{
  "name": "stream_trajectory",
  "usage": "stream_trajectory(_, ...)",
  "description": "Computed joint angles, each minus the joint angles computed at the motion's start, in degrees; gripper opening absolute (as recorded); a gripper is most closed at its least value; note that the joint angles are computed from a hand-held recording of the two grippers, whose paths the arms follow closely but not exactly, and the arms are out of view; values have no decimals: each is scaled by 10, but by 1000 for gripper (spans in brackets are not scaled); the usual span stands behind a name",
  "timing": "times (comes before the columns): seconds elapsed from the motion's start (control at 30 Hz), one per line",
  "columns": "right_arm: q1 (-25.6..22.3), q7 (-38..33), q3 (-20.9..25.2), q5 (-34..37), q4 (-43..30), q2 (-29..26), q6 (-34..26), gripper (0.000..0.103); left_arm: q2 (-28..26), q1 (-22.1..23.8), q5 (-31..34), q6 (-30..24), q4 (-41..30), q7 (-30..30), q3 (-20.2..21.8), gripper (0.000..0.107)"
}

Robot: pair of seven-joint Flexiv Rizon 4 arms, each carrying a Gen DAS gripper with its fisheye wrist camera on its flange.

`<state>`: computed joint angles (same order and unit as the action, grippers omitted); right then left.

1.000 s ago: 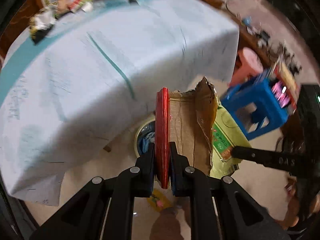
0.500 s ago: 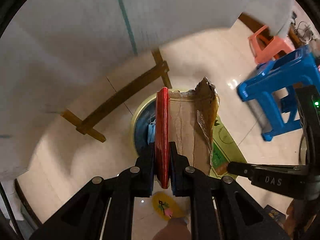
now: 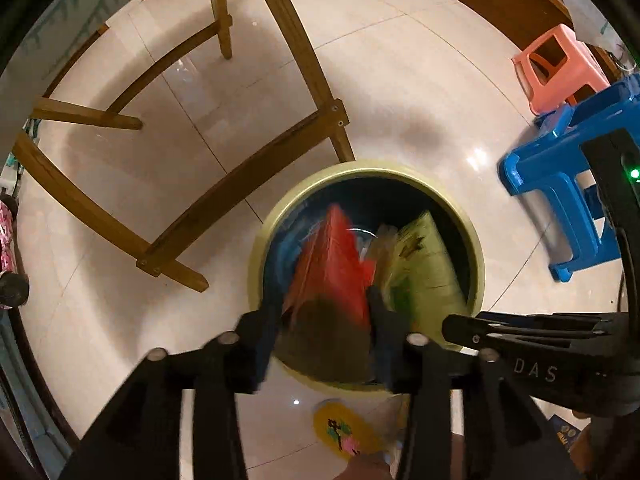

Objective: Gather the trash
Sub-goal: 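Carry red box and snack bag over the bin and open both tools, then raise both tools from the bin back toward the table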

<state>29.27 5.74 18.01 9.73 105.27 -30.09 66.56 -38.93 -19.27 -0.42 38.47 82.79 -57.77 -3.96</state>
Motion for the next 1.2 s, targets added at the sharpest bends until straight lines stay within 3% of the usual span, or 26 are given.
stream_trajectory(0.07,-2,-2,-1,-2,-2,2,-11,46,2,-2,4,13,3,-7,3,52)
stream_trajectory(0.13,1,2,-8,-9,0,5,-19,49,2,-3,6,14,0,-14,6,60)
stream_trajectory(0.3,6,10,-16,-22,5,13,-26,57,9,0,2,14,-1,-24,4,68)
stream_trajectory(0.7,26,31,-44,-105,9,51,-90,58,53,11,-12,34,27,-27,-1,75)
stream_trajectory(0.83,31,44,-46,-126,8,74,-114,58,75,17,-18,21,30,-26,-2,82)
stream_trajectory(1.2,38,56,-36,-155,-34,137,-212,62,166,39,-42,-63,27,-13,-7,86)
